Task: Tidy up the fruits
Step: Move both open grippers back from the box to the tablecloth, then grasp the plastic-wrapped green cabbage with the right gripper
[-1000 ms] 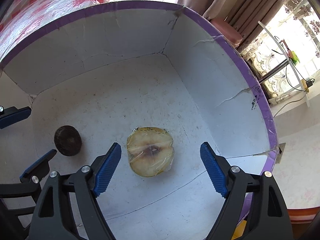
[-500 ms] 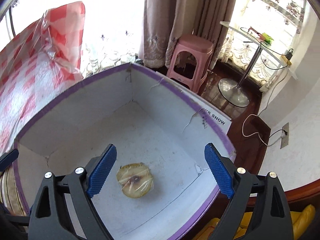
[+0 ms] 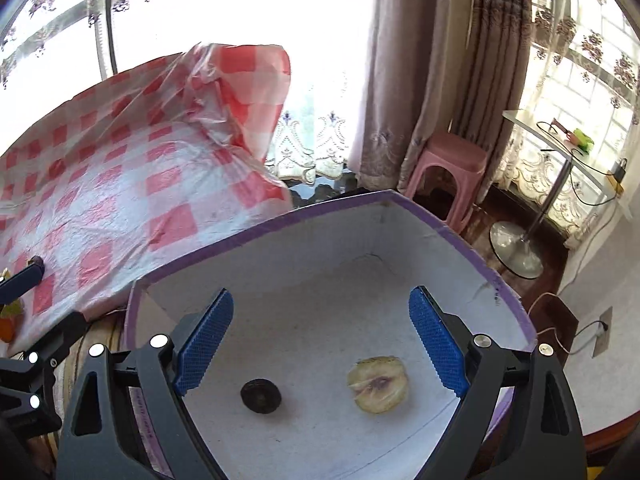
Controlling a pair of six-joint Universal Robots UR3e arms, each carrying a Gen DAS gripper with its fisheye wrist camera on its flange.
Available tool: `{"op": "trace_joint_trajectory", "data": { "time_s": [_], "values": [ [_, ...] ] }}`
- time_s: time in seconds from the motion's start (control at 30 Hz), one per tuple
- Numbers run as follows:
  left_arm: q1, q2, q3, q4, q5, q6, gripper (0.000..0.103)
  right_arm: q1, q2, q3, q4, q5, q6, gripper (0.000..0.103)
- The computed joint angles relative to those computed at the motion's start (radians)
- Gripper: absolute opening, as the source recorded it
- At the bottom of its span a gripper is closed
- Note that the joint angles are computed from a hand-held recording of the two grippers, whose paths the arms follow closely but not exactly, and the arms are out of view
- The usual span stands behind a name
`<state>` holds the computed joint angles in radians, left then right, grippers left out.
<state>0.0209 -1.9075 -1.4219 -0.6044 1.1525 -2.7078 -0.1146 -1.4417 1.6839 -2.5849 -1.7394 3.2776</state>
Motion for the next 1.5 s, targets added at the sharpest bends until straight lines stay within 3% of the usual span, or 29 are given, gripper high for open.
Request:
{"op": "trace_joint_trajectory", "data": {
  "time_s": [0.13,0.3,0.8,0.97,1.27,1.5],
  "values": [
    [0.097,0.078,-0.106,0.047,-0.037,0.019,0.093,0.099,0.068,-0.070,0.018,0.005,0.011,0.087],
    [0.226,0.156,-0.189,0.052,-0.107,0.017,0.093,0.166,0.120,-0.122,0.040,0.104,0.024,0.087],
    [0.615,0.330,-0.343,-0.054,-0.269,0.033,0.093,0.334,0.270,-0.300,0.072,0.184,0.043,0.087],
    [0.726,0.365,-0.383,-0.065,-0.272,0.039,0.087,0.383,0.346,-0.411,0.099,0.198,0.042,0.087],
    [0.872,0.291,-0.334,-0.119,-0.233,0.011,0.075,0.455,0.553,-0.755,0.202,0.238,0.062,0.087],
    [0.867,0.227,-0.284,-0.138,-0.202,-0.016,0.069,0.498,0.779,-1.163,0.379,0.268,0.077,0.087]
  ]
}}
